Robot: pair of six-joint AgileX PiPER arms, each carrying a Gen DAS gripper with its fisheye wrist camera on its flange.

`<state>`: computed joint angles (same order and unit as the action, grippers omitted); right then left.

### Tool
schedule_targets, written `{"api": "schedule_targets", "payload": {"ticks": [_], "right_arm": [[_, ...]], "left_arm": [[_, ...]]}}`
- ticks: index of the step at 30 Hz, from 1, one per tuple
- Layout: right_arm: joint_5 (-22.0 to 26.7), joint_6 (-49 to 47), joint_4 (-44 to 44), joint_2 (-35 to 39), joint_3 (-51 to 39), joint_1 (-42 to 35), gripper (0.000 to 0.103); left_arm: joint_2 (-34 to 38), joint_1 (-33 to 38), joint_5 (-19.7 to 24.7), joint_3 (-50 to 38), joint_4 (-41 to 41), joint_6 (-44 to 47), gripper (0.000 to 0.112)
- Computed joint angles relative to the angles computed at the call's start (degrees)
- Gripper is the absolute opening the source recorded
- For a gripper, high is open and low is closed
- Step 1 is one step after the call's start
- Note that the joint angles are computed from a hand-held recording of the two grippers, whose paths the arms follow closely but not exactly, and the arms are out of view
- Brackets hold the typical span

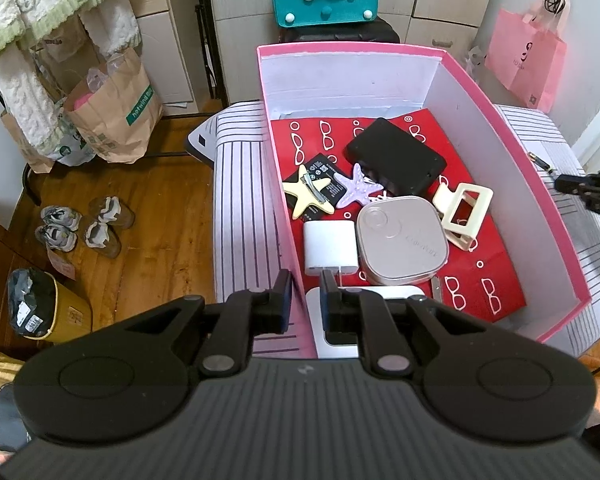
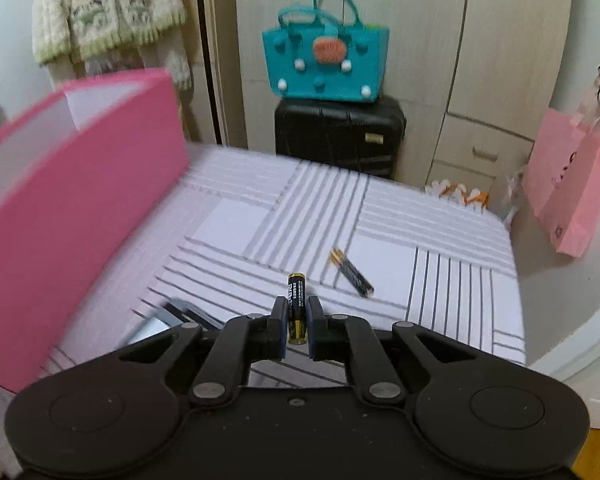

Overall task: Organize rigid objects
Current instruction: 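Carry the AA battery into the pink box and release it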

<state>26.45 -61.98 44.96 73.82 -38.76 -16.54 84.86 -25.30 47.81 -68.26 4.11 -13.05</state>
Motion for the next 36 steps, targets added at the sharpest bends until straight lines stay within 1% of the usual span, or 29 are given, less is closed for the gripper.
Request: {"api": "schedule_targets", "payload": {"ticks": [4, 7, 9, 12, 13, 15, 17, 22, 26, 28, 30, 31, 32, 33, 36], "right_arm": [[6.79, 0.58, 0.99, -6.83, -1.03, -0.08, 0.011], [11.32, 1.08, 2.37, -10.53, -2.53, 2.10, 0.011], [14.71, 0.27, 4.50, -11.74, -3.79, 3.59, 0.011], [17.16, 1.65, 5.66, -11.19, -6.05, 8.93, 0.011], [17.25, 2.48, 5.34, -10.57, -6.88, 11.47, 0.011], [15.43, 5.12, 3.37, -8.81, -8.47, 17.38, 0.011], [13.74, 7.95, 0.84, -5.30, -11.31, 22.73, 0.011], [12.97, 18.21, -9.11, 4.31, -19.45, 32.86, 0.011], [15.01, 24.26, -16.63, 11.30, -25.94, 37.34, 0.011], [14.32, 26.62, -19.49, 13.21, -27.06, 38.76, 0.011], [13.50, 30.00, -24.64, 14.81, -27.99, 40.60, 0.012], [13.36, 30.02, -25.38, 15.21, -27.93, 40.73, 0.013], [13.80, 28.59, -24.49, 15.57, -28.02, 40.25, 0.013], [14.16, 25.82, -21.35, 15.94, -28.02, 38.90, 0.013], [18.78, 16.36, -8.30, 14.90, -27.48, 31.90, 0.013]], "left_arm": [[-0.07, 0.06, -0.04, 0.09, 0.01, 0.18, 0.013], [-0.23, 0.29, -0.58, 0.41, -0.18, 0.37, 0.013], [-0.35, 0.45, -0.88, 0.65, -0.48, 0.38, 0.013], [-0.40, 0.26, -1.13, 0.83, -0.10, -0.11, 0.013], [-0.45, 0.12, -1.06, 0.86, 0.12, -0.31, 0.013], [-0.23, -0.14, -0.71, 0.51, 0.39, -0.49, 0.013], [0.07, 0.30, -0.32, -0.01, -0.59, 0.36, 0.013], [-0.48, 0.69, -0.76, 0.68, -1.16, 0.73, 0.013], [-0.78, 0.64, -1.31, 1.24, -1.07, 0.44, 0.013], [-0.78, 0.74, -1.26, 1.22, -1.37, 0.45, 0.013], [-0.71, 0.80, -1.12, 1.06, -1.47, 0.50, 0.013], [-0.68, 0.75, -0.98, 0.95, -1.40, 0.53, 0.013], [-0.73, 0.81, -0.93, 0.98, -1.37, 0.65, 0.013], [-0.68, 0.79, -0.76, 0.88, -1.24, 0.72, 0.013], [-0.55, 0.66, -0.17, 0.44, -1.03, 1.02, 0.013]]}}
